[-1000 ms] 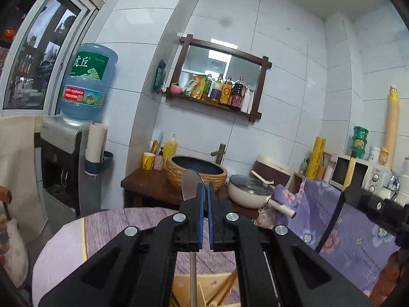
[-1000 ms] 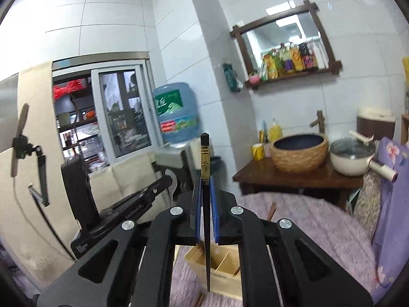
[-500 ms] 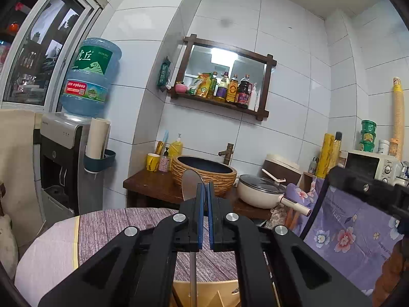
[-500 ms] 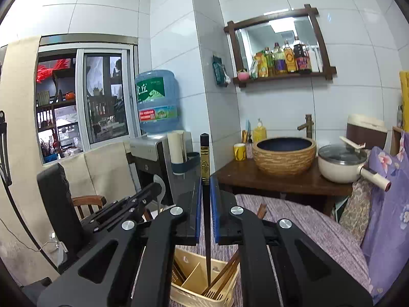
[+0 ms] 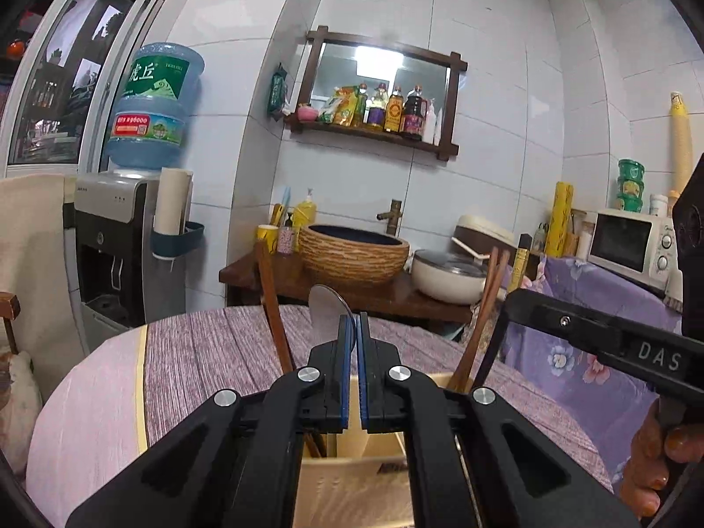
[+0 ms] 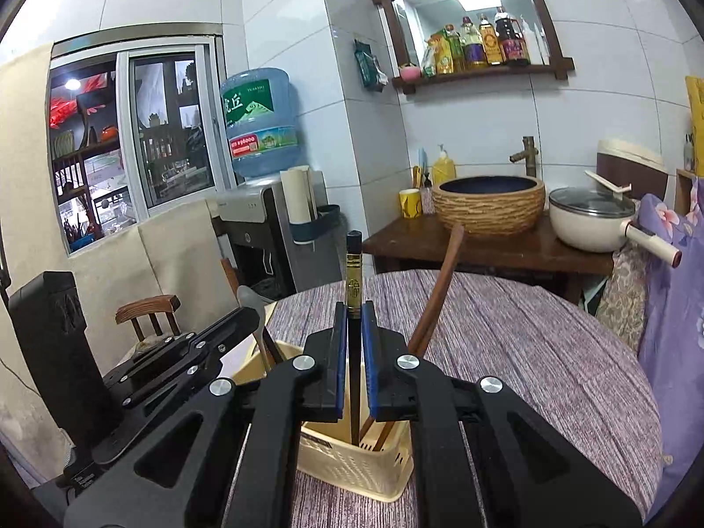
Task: Organize utensils
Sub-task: 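Lower the spoon into the holder with the left tool while the right tool drops the yellow-tipped chopstick in, then move the left tool to a wooden chopstick while the right tool approaches the large wooden-handled spoon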
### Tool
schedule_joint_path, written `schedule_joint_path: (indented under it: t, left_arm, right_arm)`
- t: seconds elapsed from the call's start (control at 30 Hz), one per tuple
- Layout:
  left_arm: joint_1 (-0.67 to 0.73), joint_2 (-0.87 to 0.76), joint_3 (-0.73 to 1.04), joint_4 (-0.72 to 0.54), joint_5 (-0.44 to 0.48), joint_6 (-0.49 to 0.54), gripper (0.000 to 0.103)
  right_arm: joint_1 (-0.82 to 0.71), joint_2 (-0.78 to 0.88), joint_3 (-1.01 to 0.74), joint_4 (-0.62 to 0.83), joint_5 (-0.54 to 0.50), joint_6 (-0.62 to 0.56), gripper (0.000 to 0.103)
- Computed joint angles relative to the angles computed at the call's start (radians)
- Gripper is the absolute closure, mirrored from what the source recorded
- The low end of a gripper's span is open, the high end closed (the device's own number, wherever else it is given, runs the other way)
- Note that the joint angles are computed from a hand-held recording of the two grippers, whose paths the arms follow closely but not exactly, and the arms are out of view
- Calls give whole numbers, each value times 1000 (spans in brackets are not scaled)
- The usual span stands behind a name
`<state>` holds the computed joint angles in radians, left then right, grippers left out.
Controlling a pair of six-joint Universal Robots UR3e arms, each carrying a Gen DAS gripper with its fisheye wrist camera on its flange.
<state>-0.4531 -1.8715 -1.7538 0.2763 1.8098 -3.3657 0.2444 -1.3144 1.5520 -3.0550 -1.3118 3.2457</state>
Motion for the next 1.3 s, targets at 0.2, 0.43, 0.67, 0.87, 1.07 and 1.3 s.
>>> schedule_joint_path:
  t: [0.2, 0.43, 0.67, 0.87, 1.07, 1.3]
  left_arm:
    - [-18, 21, -25, -47, 18, 18, 98]
    - [-72, 127, -132, -33, 111, 2, 42]
    - [-98, 334, -263, -317, 172, -162, 20]
    - [-82, 433, -358, -475, 131, -267, 15]
    - [-149, 426, -399, -536, 176, -319, 15]
    - [-149, 435, -468, -562, 139, -388, 22]
  right_arm:
    - [7, 14, 22, -6, -28, -15, 95]
    - [-10, -73, 165, -80, -29, 17, 60]
    - [-10, -209, 337, -43, -41, -1, 51]
    - [7, -271, 451, 22, -60, -4, 50]
    - [32, -277, 552, 10, -94, 4, 50]
    - [39, -261, 628, -3, -113, 9, 50]
